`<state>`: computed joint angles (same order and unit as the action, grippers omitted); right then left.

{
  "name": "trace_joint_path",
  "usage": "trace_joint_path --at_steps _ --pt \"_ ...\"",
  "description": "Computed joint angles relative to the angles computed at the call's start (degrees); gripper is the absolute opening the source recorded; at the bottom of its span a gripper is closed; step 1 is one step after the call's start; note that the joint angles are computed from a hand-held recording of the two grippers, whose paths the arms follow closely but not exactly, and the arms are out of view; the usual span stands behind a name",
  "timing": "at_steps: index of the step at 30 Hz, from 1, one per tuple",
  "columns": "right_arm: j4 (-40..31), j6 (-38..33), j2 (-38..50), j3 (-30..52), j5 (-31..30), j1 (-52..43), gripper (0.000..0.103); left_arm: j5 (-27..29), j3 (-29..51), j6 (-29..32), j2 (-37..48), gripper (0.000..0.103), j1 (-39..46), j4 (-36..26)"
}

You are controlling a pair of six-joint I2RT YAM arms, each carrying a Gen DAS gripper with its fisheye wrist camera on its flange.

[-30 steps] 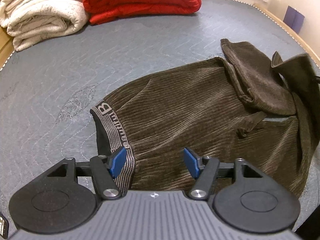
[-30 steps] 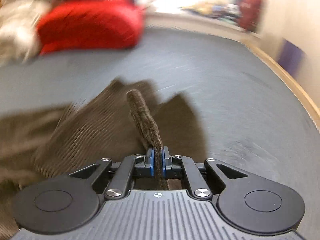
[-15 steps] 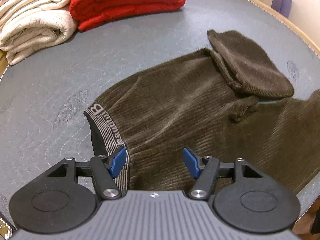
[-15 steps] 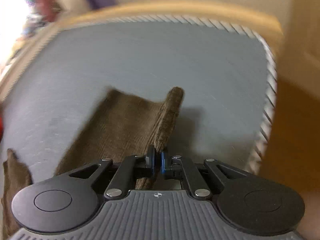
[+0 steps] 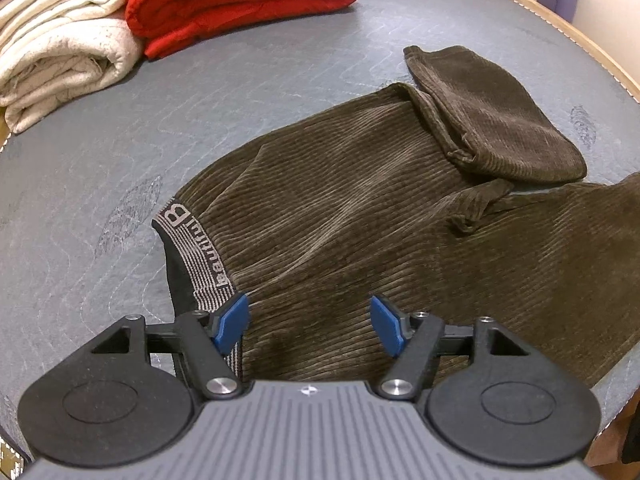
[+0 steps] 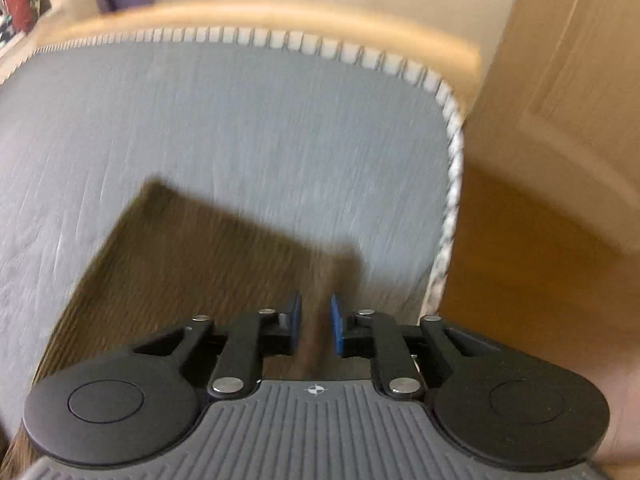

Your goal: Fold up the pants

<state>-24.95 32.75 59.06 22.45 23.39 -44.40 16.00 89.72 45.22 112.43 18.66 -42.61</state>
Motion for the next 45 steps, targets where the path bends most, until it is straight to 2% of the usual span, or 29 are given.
trace_joint_path --at_steps 1,2,3,5,7,11,17,21,23,24,25,27,29,33,35,37,39,45 --pt "-0.2 2.2 -0.6 0.2 2.3 2.6 0.040 0.1 0.4 -0.1 0.3 0.073 0.0 -0.2" --pt "1.4 3.9 -1.4 0.0 1.8 4.3 0.044 0.2 0.6 -0.2 0.5 0.073 0.0 -0.3" --pt "3.6 4.0 -2.2 -0.7 -1.3 4.6 0.047 0.5 1.1 -0.3 0.8 0.074 0.0 -0.6" --pt "9.6 3.0 0.3 -1.3 -9.2 5.1 0.046 0.7 1.8 -0.6 1.1 0.074 -0.1 -1.1" --pt "15.6 3.2 6.9 -0.5 -15.2 6.3 0.046 0.7 2.1 -0.9 1.4 0.074 -0.3 -1.4" --pt "21.6 6.2 20.0 4.1 -19.3 10.9 0.046 0.8 2.1 -0.8 1.4 0.075 -1.0 -1.7" --pt "23.0 7.2 36.1 13.8 -15.8 16.5 0.047 -0.6 1.6 -1.1 1.8 0.076 -2.2 -0.9" --pt "20.8 5.9 42.2 18.4 -7.2 21.8 0.048 -0.1 2.3 -1.4 2.3 0.076 -2.4 -1.3" --pt "18.4 6.2 44.6 20.9 -2.6 23.8 0.041 -0.3 2.5 -1.6 2.5 0.076 -2.5 -1.3" --pt "17.1 7.0 44.7 21.5 -0.7 24.3 0.024 -0.2 2.7 -1.7 2.6 0.076 -2.5 -1.3" --pt "17.1 7.4 44.5 21.4 -0.3 24.0 0.016 -0.3 2.8 -1.9 2.7 0.076 -2.5 -1.4" --pt "18.5 8.7 44.6 20.9 -0.6 23.1 0.009 -0.3 2.8 -2.0 2.7 0.076 -2.7 -1.4" --pt "20.5 10.7 43.3 19.4 -0.8 21.5 0.007 0.0 2.7 -1.9 2.5 0.076 -2.8 -1.6" --pt "22.6 8.3 43.4 18.5 -2.1 20.4 0.008 0.5 2.2 -1.4 2.0 0.076 -2.5 -1.3" --pt "21.6 9.0 43.0 18.6 -0.8 20.9 0.013 0.5 2.4 -1.6 2.1 0.076 -2.3 -1.4" --pt "19.3 10.6 41.7 19.0 1.1 22.0 0.031 0.8 3.1 -1.9 2.3 0.076 -2.0 -1.8" --pt "18.6 11.3 37.4 17.4 1.3 22.3 0.037 1.0 3.4 -2.1 2.4 0.076 -1.7 -2.1" --pt "15.6 8.7 19.7 13.6 0.2 27.3 0.039 1.8 1.9 -0.3 1.0 0.076 -0.6 -2.2"
